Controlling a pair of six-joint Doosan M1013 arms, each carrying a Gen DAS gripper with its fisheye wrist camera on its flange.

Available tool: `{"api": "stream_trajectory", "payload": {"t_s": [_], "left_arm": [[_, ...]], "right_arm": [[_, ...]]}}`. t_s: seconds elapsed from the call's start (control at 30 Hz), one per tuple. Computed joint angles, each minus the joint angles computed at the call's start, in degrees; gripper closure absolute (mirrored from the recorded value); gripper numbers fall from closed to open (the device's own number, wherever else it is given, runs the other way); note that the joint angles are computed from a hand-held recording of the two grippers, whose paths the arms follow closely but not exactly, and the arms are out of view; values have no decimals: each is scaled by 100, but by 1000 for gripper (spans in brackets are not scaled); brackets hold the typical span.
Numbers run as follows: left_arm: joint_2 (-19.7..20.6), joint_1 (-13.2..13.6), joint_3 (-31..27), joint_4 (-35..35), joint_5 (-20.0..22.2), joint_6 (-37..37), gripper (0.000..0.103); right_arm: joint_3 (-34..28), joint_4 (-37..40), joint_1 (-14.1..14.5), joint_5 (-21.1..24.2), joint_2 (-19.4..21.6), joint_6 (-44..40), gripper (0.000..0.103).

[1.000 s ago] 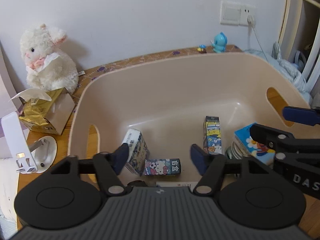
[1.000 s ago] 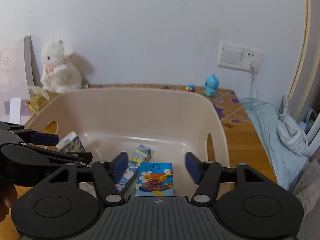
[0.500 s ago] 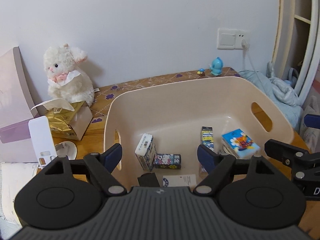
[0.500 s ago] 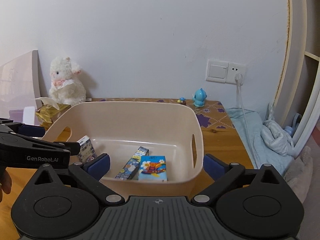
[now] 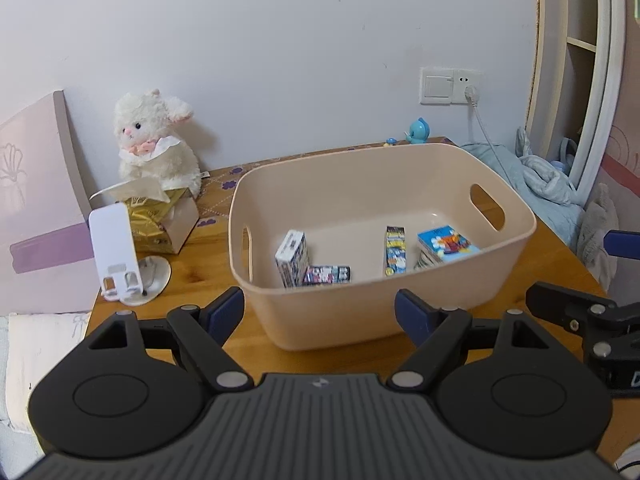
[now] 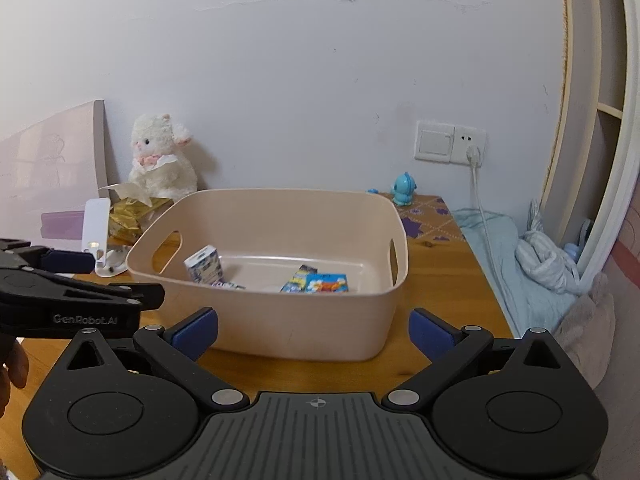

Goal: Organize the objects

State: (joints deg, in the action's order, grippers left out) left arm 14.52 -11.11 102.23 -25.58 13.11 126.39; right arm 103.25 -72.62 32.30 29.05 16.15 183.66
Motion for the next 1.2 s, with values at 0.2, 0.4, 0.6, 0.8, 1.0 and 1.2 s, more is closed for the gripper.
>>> {"api": "stream_trajectory", "payload": {"t_s": [0.2,0.4,0.6,0.8,1.0,1.2], "left_arm": [[-207,119,306,-531,52,487,20],[-449,239,586,-1176,203,1139,19],[-661,323,799,-1438,256,1290,18],[-925,301,1105,-1815,-175,1659,18],[-1118,376,1271,-2297,-23,2089,18],[-1224,376,1368,-2242,40,2111,18]], "right_arm": [[267,22,86,-67,-107,305,0],[537,-128,176,-81,-260,709,0],[675,-130,318,83,-389,709,0],[783,-109,460,146,-530,710,0],[857,-21,605,267,-591,640,0],[935,-52,710,416,-696,684,0]]}}
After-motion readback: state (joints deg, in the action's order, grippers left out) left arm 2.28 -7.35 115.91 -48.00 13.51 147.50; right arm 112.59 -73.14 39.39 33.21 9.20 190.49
